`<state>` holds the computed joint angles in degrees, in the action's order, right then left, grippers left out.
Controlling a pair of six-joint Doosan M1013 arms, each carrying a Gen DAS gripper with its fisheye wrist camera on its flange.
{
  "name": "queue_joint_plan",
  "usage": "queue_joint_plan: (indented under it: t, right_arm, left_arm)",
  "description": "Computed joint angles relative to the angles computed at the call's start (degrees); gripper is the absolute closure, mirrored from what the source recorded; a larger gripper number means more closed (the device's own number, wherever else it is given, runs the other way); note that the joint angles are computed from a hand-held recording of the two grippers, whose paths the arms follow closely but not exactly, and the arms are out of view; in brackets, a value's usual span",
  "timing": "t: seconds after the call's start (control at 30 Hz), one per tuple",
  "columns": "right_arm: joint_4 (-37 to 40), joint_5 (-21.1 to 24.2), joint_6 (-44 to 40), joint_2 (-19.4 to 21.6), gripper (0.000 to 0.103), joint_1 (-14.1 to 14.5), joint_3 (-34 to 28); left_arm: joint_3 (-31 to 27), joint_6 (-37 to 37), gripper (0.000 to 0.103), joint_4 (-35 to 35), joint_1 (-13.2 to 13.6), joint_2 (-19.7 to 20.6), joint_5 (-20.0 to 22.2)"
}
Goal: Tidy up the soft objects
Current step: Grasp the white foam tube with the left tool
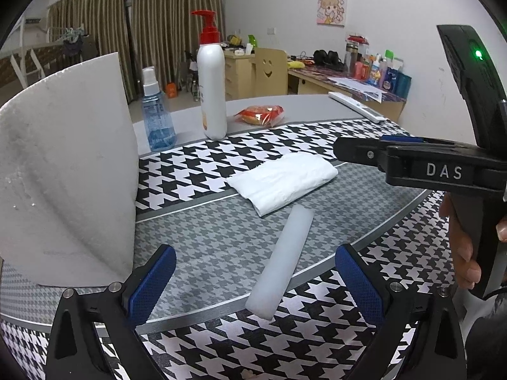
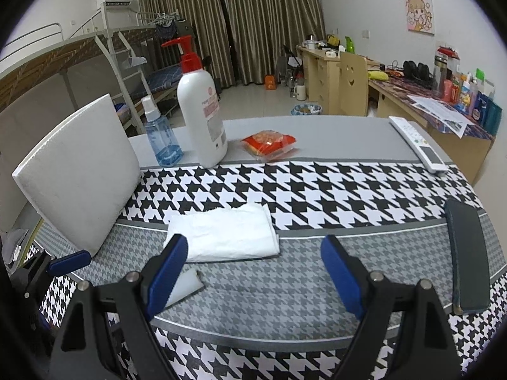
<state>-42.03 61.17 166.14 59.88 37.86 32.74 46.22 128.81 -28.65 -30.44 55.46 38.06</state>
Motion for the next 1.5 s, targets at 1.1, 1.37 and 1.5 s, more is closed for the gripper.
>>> queue_joint_plan:
  t: [1.1,1.37,1.5]
  right_arm:
    - [8.4,3.2,-8.5,4.9,0.014,-1.8,-9.1]
    - [9.9,4.0,-10.2,6.2,0.014,-2.2,-11.7]
    - [10.2,4.0,-10.3,6.4,0.014,-2.2,-12.0]
  left_arm:
    - [-7.0,-0.7,0.049,6.0,-0.8,4.0,8.9]
    - [-6.7,2.7,0.066,4.3,-0.8,3.8,9.9]
    - [-4.6,5.3,0.082,4.9,-1.1,2.7,8.2]
